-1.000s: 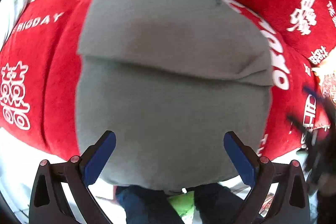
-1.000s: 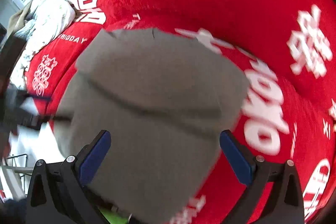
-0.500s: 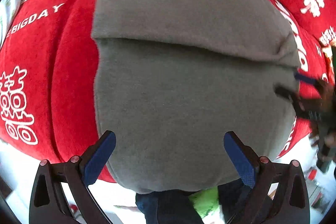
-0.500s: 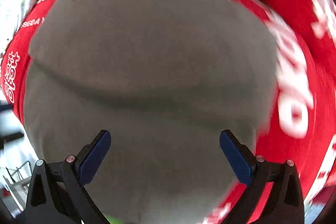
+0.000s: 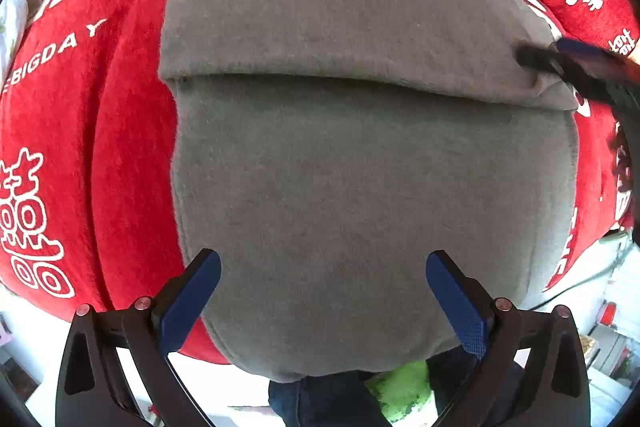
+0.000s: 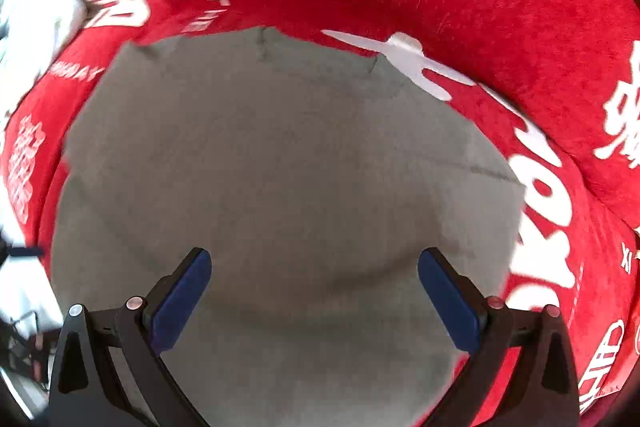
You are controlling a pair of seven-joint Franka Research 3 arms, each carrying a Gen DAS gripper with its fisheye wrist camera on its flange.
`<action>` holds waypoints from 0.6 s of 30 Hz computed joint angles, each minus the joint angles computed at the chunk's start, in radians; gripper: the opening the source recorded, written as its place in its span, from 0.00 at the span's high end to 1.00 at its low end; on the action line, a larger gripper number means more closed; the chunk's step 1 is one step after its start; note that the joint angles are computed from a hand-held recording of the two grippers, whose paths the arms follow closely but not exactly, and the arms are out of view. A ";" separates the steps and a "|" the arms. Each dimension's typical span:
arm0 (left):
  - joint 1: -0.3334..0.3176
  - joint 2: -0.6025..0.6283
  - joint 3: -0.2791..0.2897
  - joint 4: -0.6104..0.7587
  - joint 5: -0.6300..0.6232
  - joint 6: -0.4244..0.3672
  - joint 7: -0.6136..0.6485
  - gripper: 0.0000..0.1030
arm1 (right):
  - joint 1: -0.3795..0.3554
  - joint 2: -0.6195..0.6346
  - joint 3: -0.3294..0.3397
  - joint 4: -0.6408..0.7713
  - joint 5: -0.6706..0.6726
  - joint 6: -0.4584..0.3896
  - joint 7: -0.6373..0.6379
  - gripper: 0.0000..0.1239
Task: Fold small clothes
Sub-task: 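Move both grippers to the sweater hem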
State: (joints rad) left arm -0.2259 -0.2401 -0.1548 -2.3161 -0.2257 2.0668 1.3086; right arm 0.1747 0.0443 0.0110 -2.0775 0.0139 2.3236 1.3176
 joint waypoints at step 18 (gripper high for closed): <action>-0.027 0.029 -0.025 -0.019 0.008 0.032 -0.025 0.00 | -0.085 -0.288 -0.004 -0.366 -0.060 -0.019 0.050 0.17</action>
State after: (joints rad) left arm -0.2532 -0.2113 -0.1797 -2.3352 -0.2182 2.0984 1.2834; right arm 0.0901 -0.2441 0.0072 -2.4439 -0.0460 2.3046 1.3676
